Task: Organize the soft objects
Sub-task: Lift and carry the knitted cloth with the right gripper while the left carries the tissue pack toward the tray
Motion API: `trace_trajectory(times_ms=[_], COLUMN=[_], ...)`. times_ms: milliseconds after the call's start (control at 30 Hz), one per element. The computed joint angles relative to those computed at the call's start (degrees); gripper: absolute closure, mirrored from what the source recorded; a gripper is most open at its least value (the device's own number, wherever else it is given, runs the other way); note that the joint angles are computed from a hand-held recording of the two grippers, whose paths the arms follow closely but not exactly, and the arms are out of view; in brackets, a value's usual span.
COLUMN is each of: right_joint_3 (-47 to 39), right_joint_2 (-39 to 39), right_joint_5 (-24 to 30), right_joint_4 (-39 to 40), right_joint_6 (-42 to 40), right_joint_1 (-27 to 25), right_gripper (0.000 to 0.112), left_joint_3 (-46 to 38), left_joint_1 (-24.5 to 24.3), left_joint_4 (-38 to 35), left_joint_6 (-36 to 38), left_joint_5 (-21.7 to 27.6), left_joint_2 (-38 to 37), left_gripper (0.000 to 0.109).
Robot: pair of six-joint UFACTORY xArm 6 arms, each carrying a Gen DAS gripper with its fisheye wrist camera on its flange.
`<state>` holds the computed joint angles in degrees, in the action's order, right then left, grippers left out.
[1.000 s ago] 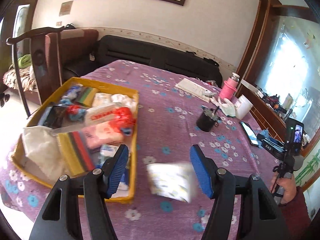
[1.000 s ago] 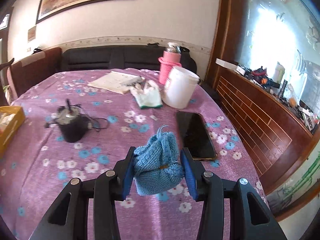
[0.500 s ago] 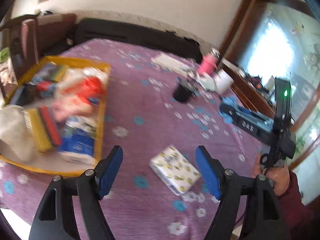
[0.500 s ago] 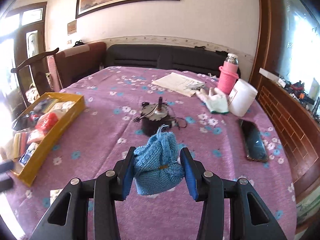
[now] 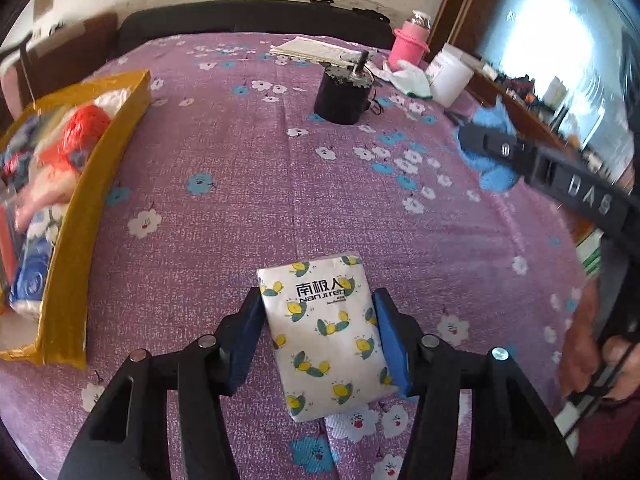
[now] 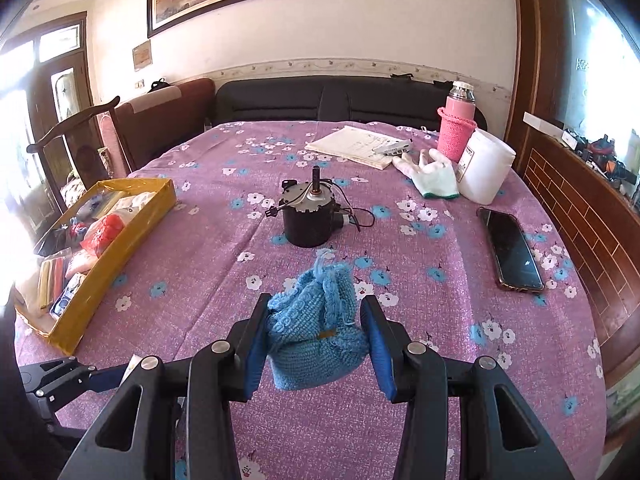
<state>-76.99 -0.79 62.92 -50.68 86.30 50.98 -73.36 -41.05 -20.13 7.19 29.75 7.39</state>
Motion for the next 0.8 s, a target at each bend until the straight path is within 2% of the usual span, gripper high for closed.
trace_trajectory(times_ms=[133,233,367,500,667,800], right_joint_3=[-0.3,-1.5,-6.3,-13.6,-25.6,-33.6], right_joint_2=[0.3,1.4,5.2,10.8,19.5,25.5], right_joint_5=[-0.8,-2.8,-5.2,-7.9,-10.5,-12.8], right_joint_4=[0.1,0.9,1.9,3.0,6.6,11.1], right_joint_6=[-0.1,-1.0,-4.0,-7.9,-15.3,-20.9], right_joint_1=[-0.1,-0.6,-1.1,-1.2,-0.9,-1.2], right_gripper=[0.064,0.064,0.064,0.064,0.064,0.064], left_joint_3=[1.0,2.0,3.0,2.1,-4.3,-10.8], left_joint_1=[2.2,4.5,9.0,13.8,18.4,20.8], left_joint_4=[-8.7,-11.9,-7.9,0.2,8.2,7.7], left_joint_6=[4.8,6.6,3.5,-2.5,-6.1,-5.5], left_joint_5=[-0.7,-1.5,-2.6,-3.1,-1.7,0.4], left_joint_2=[-2.5,-5.5,-9.0,-9.4,-5.0,0.3], left_gripper=[0.056,0.056,0.055,0.055,0.055,0.055])
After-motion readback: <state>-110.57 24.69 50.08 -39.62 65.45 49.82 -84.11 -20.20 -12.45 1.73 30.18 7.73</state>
